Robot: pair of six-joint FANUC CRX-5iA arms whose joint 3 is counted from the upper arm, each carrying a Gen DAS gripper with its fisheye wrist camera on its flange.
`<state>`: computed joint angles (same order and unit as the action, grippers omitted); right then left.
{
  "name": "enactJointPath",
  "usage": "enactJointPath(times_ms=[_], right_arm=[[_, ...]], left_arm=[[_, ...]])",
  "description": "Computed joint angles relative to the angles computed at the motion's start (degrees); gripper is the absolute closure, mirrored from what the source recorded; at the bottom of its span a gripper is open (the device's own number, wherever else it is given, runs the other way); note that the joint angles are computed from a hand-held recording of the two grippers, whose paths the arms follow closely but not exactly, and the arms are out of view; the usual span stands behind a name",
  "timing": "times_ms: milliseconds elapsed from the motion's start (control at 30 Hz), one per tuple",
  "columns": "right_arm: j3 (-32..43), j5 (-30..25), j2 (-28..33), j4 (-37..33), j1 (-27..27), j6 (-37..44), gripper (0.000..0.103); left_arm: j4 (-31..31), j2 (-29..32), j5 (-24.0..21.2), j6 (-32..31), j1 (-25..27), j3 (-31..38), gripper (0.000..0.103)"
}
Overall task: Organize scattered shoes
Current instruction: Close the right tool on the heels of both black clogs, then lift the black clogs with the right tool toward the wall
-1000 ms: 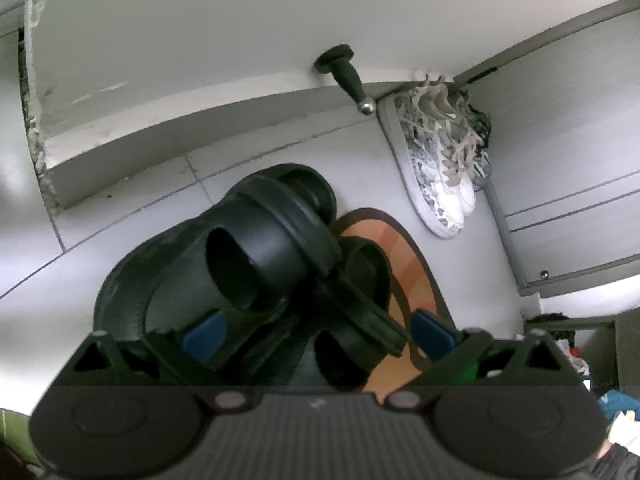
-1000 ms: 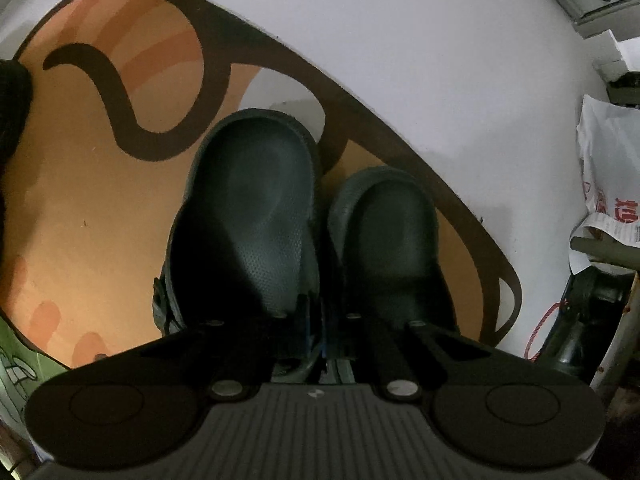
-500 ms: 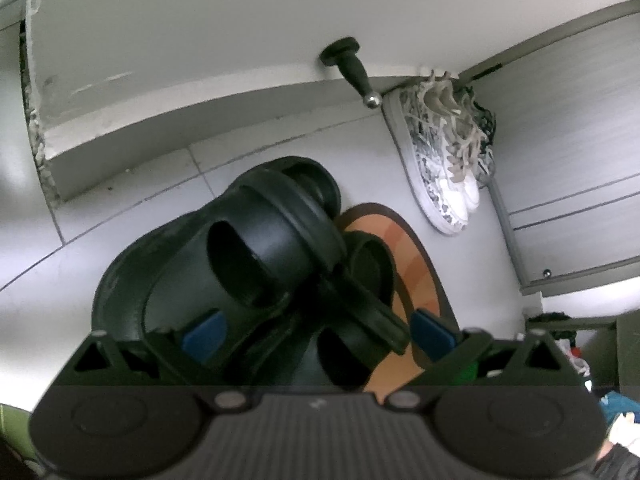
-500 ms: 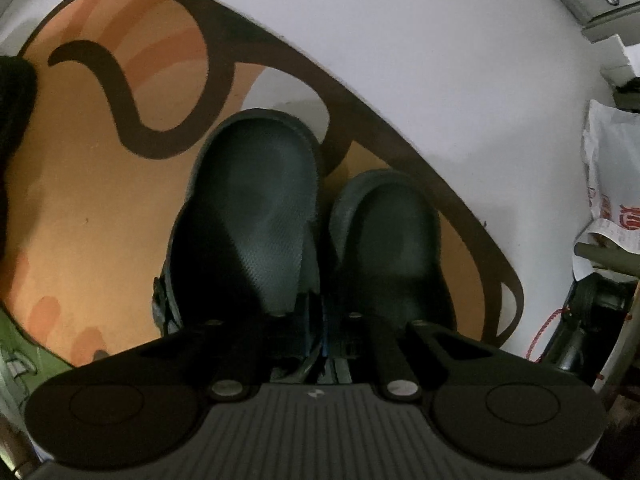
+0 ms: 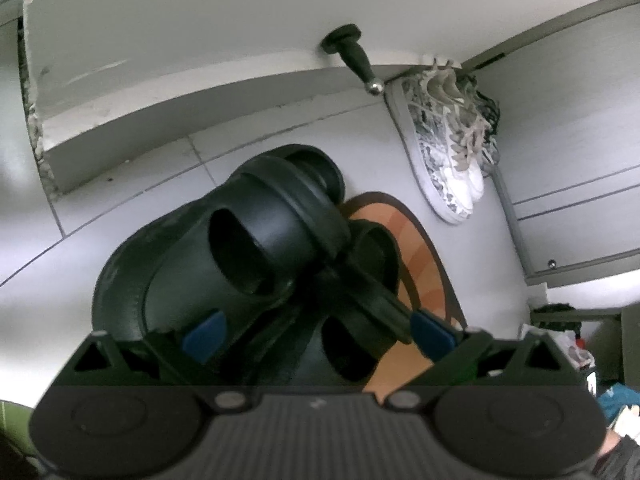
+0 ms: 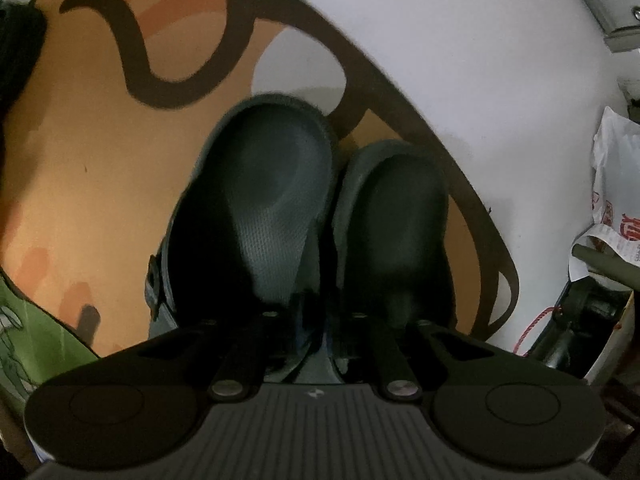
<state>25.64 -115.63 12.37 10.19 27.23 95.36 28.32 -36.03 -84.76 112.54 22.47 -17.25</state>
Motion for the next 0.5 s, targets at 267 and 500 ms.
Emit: enactJointPath(times_ms=[267,500], right_arm=[[0.07,-0.54,0.20,-1.32,-2.20,-3.03,0.037],[-1.88,-1.89,-1.12,-9.01,-6.60,-9.22,0.076]], left_arm=[[-0.01,0.09,0.03,-0.18,-0.10,0.03,0.003],[0.28,0.22,0.47,-0.18,-0.43,-0.10,0.003]])
